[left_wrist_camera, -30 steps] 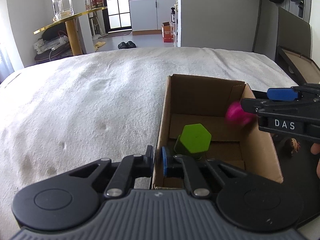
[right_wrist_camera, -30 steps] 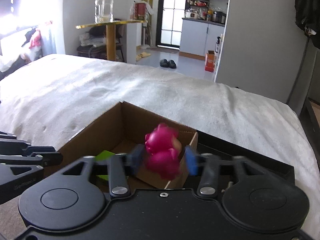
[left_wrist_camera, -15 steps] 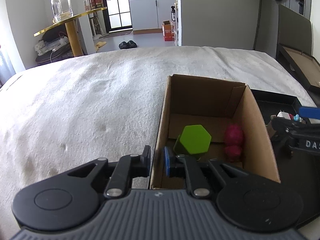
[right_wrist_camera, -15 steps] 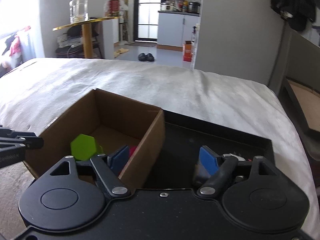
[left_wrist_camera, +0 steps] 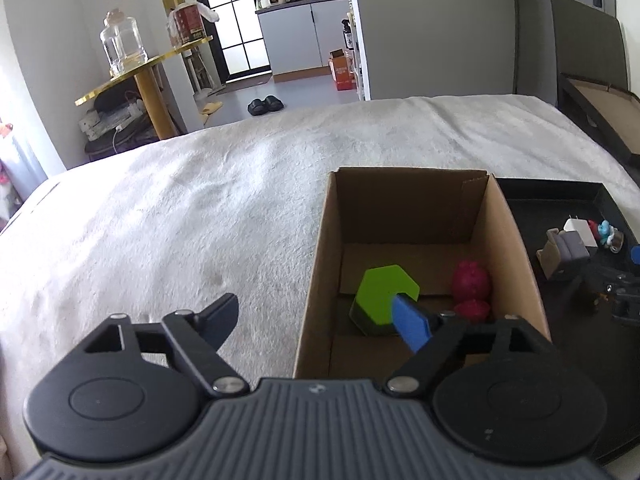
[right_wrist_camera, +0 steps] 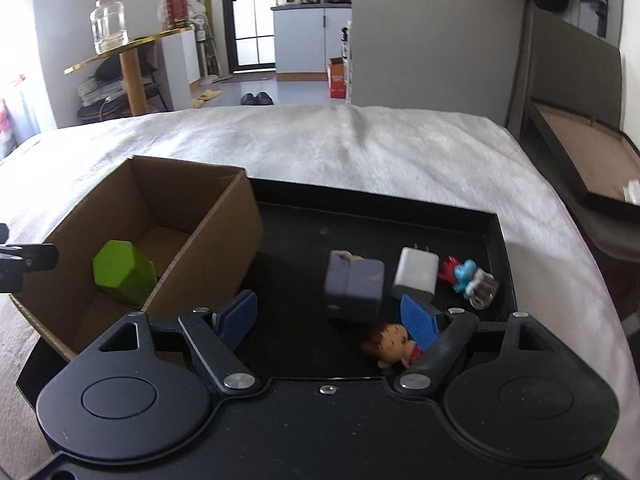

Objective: Organize rigid objects
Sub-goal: 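Move the right gripper to the small doll figure and close on it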

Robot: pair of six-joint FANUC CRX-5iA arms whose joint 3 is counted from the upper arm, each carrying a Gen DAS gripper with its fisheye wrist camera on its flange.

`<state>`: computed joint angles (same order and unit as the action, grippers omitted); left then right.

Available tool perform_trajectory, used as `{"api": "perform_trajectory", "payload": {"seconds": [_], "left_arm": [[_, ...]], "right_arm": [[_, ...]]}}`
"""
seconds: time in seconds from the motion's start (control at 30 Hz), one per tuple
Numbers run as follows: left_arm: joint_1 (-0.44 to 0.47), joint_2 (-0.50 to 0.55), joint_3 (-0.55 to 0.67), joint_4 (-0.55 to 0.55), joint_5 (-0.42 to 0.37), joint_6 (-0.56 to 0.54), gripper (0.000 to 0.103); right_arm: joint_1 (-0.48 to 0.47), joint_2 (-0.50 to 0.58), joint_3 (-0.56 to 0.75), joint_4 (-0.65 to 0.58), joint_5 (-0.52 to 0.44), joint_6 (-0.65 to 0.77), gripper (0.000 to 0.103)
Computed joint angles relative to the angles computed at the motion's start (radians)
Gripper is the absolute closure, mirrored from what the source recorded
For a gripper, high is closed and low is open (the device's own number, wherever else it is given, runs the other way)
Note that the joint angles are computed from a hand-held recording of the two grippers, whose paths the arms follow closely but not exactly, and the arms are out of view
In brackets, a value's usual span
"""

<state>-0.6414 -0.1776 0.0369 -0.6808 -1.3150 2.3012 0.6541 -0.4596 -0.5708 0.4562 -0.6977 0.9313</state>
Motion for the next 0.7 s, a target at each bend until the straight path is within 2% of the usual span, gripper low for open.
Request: {"api": "perform_trajectory", "payload": {"seconds": [0.23,0.53,0.63,0.7], "left_arm": [[-0.027,0.034,0.036,-0.031,-0.030,-0.005,0.016],[-0.039,0.073,0.067,-0.018,-0.034,-0.052,0.012],[-0.049,0.087,0.081,-0.026,-0.046,-0.058,0.011],[-0.053,0.095,0.087,-0.031,-0.053,-0.058,0.011]], "right_arm": [[-0.051,0.012,0.003,-0.047,0.008,0.021,0.024],[-0.118,0.036,0.020,-0.147,0.002,0.078,0.017],[-0.136,0.050,0.024,-0.172,0.003,0.085,0.013],[-0.150,0.058,0.029,-0.197,0.008,0.093,0.005]]}}
